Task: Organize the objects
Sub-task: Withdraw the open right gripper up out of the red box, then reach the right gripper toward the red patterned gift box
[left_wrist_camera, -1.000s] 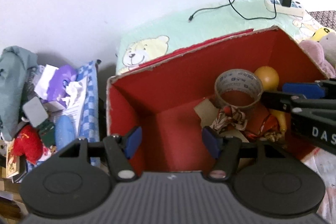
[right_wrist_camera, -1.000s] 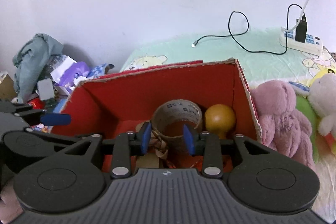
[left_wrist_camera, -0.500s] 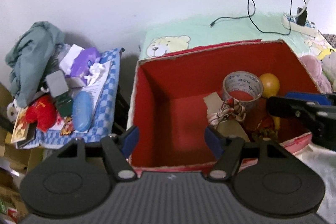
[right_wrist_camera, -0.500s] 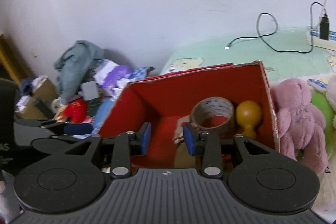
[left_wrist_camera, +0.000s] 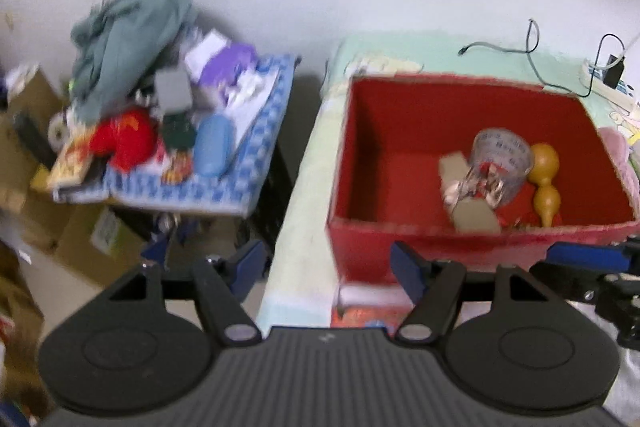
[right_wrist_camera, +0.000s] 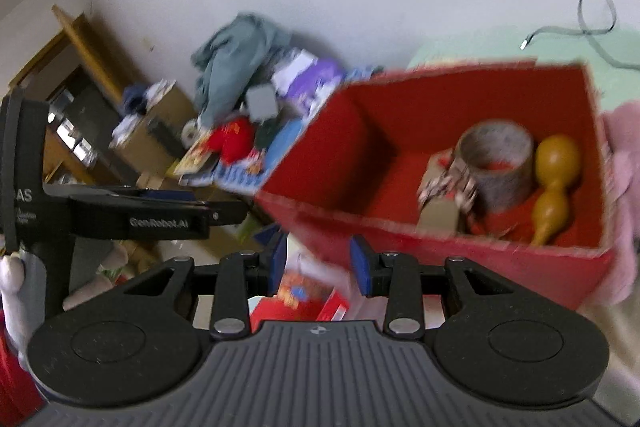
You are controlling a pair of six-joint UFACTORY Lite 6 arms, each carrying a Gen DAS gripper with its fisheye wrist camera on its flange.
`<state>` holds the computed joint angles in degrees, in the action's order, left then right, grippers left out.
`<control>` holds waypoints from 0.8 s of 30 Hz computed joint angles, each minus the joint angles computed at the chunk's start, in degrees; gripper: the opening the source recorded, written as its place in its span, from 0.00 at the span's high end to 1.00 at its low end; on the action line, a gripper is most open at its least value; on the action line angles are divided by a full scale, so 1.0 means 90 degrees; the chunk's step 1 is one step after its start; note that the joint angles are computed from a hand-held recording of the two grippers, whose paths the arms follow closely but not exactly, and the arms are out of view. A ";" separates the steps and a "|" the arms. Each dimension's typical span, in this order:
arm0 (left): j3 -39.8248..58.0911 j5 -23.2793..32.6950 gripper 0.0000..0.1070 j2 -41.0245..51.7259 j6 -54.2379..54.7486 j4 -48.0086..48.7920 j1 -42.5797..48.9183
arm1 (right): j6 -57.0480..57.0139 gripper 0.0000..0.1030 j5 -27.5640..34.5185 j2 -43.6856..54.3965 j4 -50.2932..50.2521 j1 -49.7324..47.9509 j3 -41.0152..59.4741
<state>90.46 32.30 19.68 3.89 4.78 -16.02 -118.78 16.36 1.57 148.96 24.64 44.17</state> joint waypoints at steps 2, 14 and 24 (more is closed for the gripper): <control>-0.0308 0.0029 0.32 -0.0087 0.0145 -0.0153 0.0145 | 0.0674 0.62 0.0103 0.0317 -0.0630 0.0018 0.0127; -0.1811 0.0306 0.16 -0.0234 0.2855 -0.2457 0.0845 | 0.4243 0.48 0.0705 0.1857 -0.3299 -0.0159 0.0943; -0.1131 0.0539 0.14 0.0760 0.3218 -0.2599 0.0815 | 0.6052 0.47 0.0709 0.2753 -0.4939 -0.0064 0.1897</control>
<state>80.28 37.15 26.53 32.85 -18.61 -8.68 -64.31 22.75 26.35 104.51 24.07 61.24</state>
